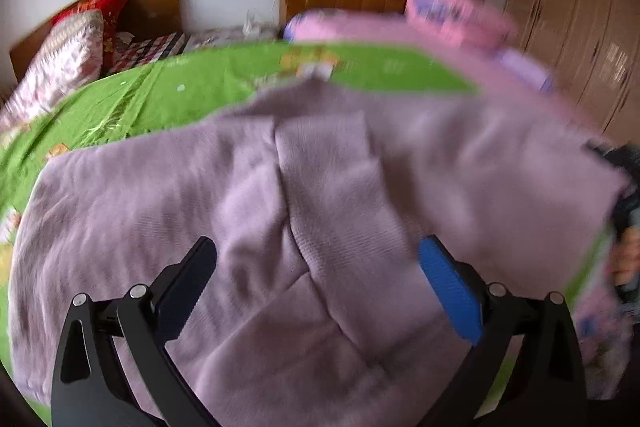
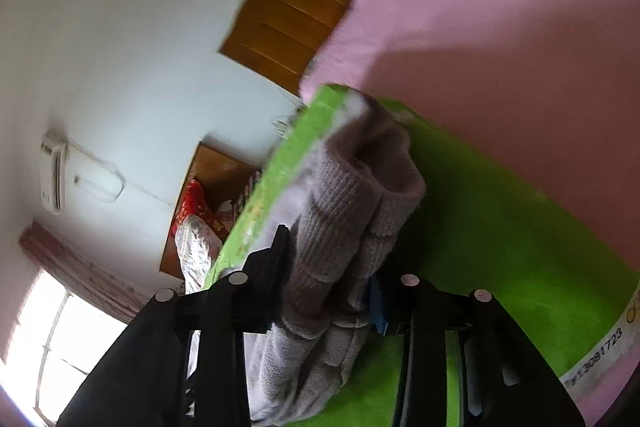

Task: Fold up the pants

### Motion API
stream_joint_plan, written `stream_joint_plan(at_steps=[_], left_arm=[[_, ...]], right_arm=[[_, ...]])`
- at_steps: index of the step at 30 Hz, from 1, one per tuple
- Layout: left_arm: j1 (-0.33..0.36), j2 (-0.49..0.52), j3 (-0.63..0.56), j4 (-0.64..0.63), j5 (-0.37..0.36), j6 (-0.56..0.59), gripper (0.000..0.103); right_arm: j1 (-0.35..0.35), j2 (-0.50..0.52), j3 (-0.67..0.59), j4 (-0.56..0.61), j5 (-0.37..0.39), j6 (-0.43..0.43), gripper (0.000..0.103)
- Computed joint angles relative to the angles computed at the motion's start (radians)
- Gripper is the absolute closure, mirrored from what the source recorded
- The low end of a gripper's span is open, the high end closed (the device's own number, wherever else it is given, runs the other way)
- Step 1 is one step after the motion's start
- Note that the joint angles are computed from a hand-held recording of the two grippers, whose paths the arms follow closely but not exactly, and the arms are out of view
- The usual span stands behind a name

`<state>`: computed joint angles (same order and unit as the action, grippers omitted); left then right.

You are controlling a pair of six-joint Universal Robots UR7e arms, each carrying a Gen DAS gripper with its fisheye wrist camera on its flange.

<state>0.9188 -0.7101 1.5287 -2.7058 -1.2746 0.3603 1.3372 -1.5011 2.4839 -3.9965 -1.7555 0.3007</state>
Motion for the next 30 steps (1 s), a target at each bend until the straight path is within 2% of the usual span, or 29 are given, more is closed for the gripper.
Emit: stream_joint_plan(at_steps=[1,3,7,10,12,14,16,18,19,20,21,22,27,30], left_arm=[[0.02,-0.035,0.013,-0.022,-0.075,-0.021,0.002],[0.048,-0.085,0.026,-0.076,-0.117,-0.07,0.002],[0.101,-0.158,0.029,-0.174,-0.065,-0.175,0.002],[0.132,-0.202,0.04,-0.193,-0.033,-0.217,0.002],[0.141,-0.229,0.064,-0.201,-0.004,-0.216,0.002],[0.15,-0.25,0.083,-0.185,0.014,-0.214,0.002],[0.157,-0.265,0.106,-0.175,0.03,-0.215,0.002],[0.166,-0.264,0.111,-0.168,0.031,-0.225,0.002],[0.169,-0.263,0.114,-0.167,0.027,-0.231,0.002],[0.171,-0.255,0.11,-0.161,0.02,-0.236,0.002],[0.17,-0.25,0.108,-0.15,0.015,-0.239,0.002],[0.167,-0.245,0.108,-0.143,0.011,-0.232,0.002],[0.145,-0.239,0.124,-0.146,0.027,-0.174,0.002],[0.15,-0.223,0.096,-0.1,-0.011,-0.208,0.002]], right_arm=[[0.061,0.013,-0.037,0.007,-0.054,-0.061,0.068],[0.204,0.062,-0.143,0.046,-0.166,-0.207,0.069],[0.422,0.235,-0.387,0.147,-0.29,-0.479,0.069],[0.515,0.391,-0.566,0.266,-0.336,-0.623,0.071],[0.529,0.469,-0.639,0.31,-0.335,-0.653,0.072],[0.508,0.513,-0.672,0.363,-0.303,-0.614,0.073],[0.476,0.531,-0.686,0.471,-0.27,-0.563,0.073],[0.466,0.566,-0.702,0.522,-0.267,-0.563,0.073],[0.471,0.595,-0.716,0.561,-0.283,-0.58,0.073],[0.487,0.631,-0.735,0.577,-0.333,-0.618,0.073],[0.499,0.667,-0.751,0.564,-0.379,-0.663,0.073],[0.496,0.679,-0.753,0.551,-0.385,-0.671,0.073],[0.453,0.616,-0.694,0.554,-0.274,-0.609,0.075],[0.444,0.605,-0.666,0.549,-0.244,-0.61,0.075]])
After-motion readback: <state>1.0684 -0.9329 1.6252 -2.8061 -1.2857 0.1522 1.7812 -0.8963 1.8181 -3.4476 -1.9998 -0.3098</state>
